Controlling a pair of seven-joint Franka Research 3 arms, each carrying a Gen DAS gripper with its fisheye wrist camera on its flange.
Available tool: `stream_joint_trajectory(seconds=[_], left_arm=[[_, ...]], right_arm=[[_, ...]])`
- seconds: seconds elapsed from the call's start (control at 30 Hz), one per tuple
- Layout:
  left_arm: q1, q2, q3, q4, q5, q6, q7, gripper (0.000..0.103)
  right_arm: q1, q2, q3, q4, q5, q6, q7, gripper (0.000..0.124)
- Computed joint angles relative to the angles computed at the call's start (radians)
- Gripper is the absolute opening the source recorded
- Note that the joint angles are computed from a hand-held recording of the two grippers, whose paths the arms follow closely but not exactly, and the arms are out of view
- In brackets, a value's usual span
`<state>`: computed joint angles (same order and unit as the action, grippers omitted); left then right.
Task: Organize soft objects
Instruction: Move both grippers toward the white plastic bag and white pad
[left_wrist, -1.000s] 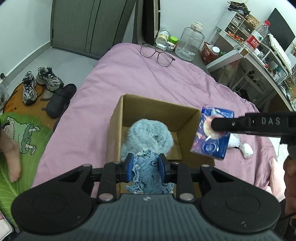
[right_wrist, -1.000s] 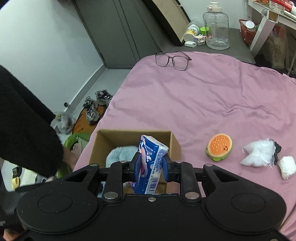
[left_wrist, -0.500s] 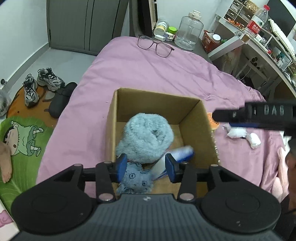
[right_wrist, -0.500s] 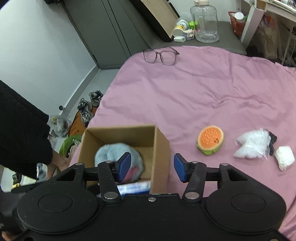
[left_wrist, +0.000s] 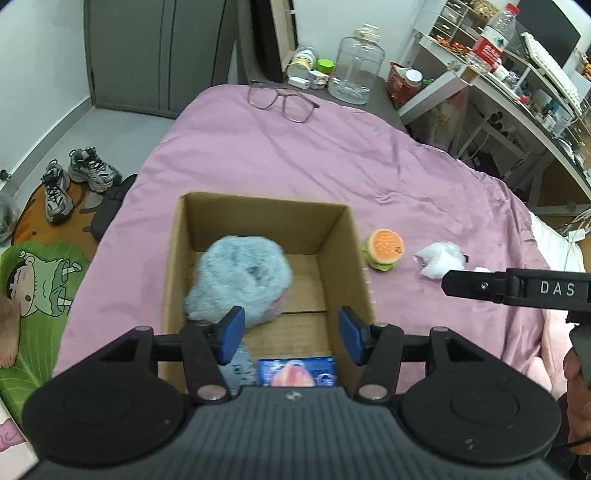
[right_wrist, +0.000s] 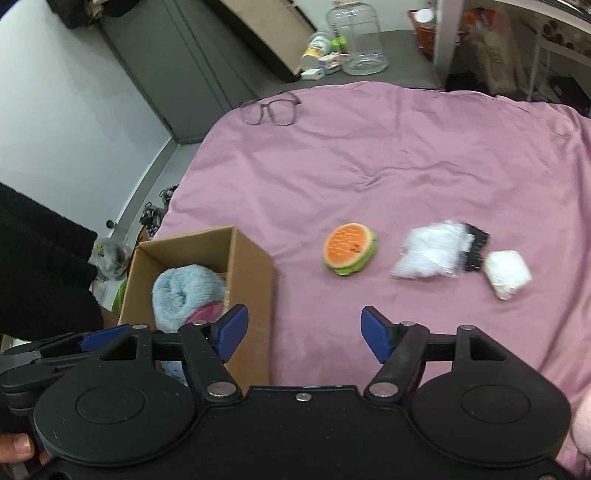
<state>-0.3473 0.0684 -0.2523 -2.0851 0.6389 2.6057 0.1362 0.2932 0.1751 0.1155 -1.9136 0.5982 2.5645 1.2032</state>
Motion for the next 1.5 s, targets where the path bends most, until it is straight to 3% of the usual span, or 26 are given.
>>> stream_joint_trajectory(seconds=[0.67,0.9,1.1,1.5], left_arm=[[-0.105,0.21,0.011,0.338,-0.029,-0.134,0.078,0.066],[-0.149,0.312,0.035,0.481,-0.036,-0.154,0.113,0.082],[-0.184,0.416,0.06,0.618,-0.052,-0.186,0.141,0.089],[-0.233,0.661,0.104,0.938,-0.142,-0.265,0.234,0.09]], right_arm=[[-0.117,-0.016,-0.053,-0.018,0.11,-0.058,-0.187,0.083],[-0.159,0.023,-0.055,0.0,0.173,-0.092,-0.292,0.083],[-0.182,0.067,-0.054,0.023,0.185,-0.108,-0.347,0.083],[-0.228,0.176,-0.032,0.094,0.22,-0.108,-0.454,0.082]])
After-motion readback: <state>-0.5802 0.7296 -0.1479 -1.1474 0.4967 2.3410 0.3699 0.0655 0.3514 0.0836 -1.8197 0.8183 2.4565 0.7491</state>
